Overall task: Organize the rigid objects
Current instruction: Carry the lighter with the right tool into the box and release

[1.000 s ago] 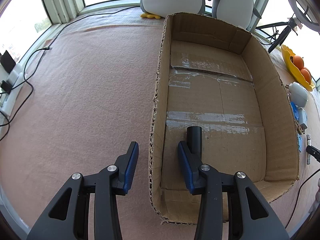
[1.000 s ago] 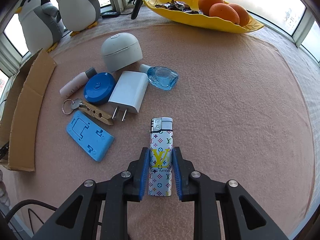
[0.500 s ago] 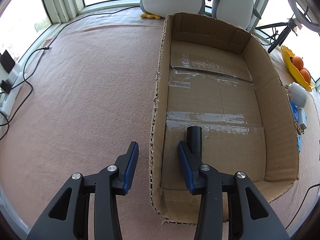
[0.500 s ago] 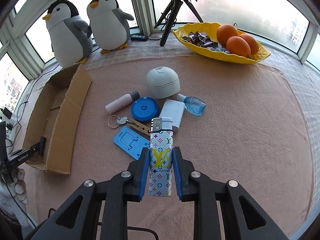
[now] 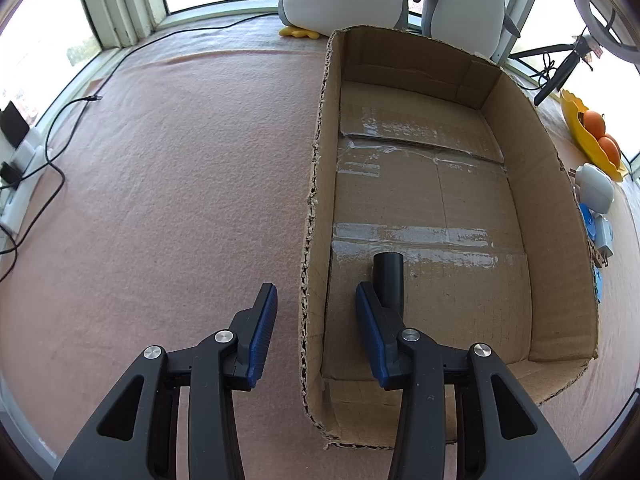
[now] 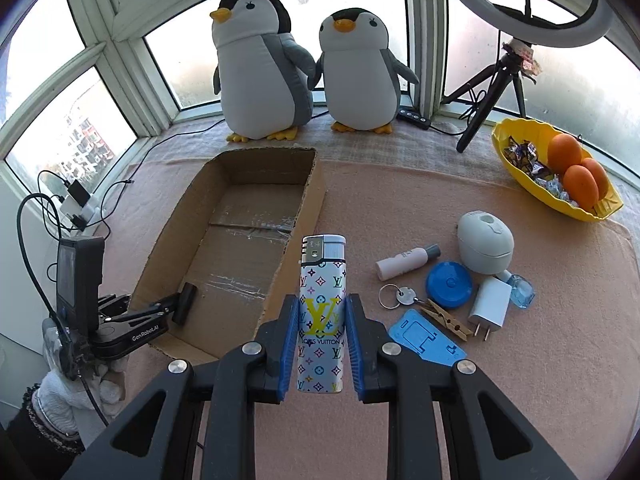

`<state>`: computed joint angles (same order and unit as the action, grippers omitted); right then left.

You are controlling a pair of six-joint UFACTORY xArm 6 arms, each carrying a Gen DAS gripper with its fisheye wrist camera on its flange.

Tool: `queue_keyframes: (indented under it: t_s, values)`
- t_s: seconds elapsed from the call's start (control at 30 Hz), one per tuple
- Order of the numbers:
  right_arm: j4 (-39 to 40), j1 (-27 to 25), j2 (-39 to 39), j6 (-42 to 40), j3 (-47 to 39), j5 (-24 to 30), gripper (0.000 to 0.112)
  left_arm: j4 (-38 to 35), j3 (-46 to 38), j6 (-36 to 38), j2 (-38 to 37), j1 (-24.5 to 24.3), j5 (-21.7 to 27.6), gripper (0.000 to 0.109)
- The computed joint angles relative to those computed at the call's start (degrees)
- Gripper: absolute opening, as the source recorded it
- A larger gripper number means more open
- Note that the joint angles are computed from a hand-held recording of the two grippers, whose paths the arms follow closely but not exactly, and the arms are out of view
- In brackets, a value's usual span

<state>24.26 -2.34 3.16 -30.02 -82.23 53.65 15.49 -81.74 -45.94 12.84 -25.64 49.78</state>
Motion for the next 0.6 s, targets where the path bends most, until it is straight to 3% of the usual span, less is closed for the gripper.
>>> queue_keyframes:
  t_s: [0.6]
  values:
    - [-0.19,9.23,2.81,0.56,0.31,-0.97,0.021,-0.04,-0.12,-0.18,0.05,-0.04,-0.10,0.041]
